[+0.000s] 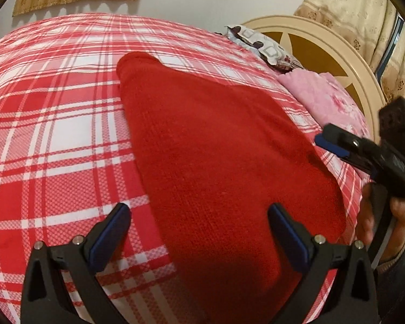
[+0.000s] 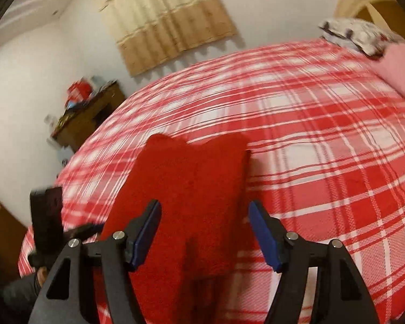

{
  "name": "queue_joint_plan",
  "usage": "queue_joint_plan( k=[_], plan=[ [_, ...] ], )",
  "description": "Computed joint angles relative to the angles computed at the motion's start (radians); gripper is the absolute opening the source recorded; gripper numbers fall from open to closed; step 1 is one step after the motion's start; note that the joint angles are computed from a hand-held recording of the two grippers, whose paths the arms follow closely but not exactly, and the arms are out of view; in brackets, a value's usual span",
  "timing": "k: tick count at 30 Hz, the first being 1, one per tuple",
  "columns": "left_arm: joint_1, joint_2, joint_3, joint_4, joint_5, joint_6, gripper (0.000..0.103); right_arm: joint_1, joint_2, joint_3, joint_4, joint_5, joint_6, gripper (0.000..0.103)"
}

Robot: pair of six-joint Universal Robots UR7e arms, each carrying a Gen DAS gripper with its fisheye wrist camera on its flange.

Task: Fold small clothes
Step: 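Grasp the red sweater edge with the right gripper while the left gripper grasps it too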

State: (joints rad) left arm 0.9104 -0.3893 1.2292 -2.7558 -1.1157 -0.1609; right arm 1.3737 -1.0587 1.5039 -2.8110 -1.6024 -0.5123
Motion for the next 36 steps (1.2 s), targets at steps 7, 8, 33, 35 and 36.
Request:
queue_joint_plan(
  k=[7, 8, 33, 35, 36],
  plan=[
    [-0.010, 0.016, -0.016, 0.009, 0.061, 0.012, 0.103, -0.058, 0.069, -0.123, 0.102, 0.093, 0.122, 0.068],
    [-0.009, 0.016, -0.017, 0.009, 0.060, 0.011, 0.103, -0.062, 0.079, -0.142, 0.123, 0.103, 0.134, 0.068],
    [0.002, 0.017, -0.046, 0.059, 0.030, 0.004, 0.103, -0.055, 0.228, -0.374, 0.368, 0.171, 0.165, 0.031],
    [-0.001, 0.013, -0.041, 0.061, 0.034, -0.009, 0.103, -0.049, 0.223, -0.359, 0.354, 0.165, 0.165, 0.030],
    [-0.001, 0.010, -0.035, 0.052, 0.024, -0.010, 0.097, -0.048, 0.220, -0.352, 0.345, 0.161, 0.166, 0.030]
  ],
)
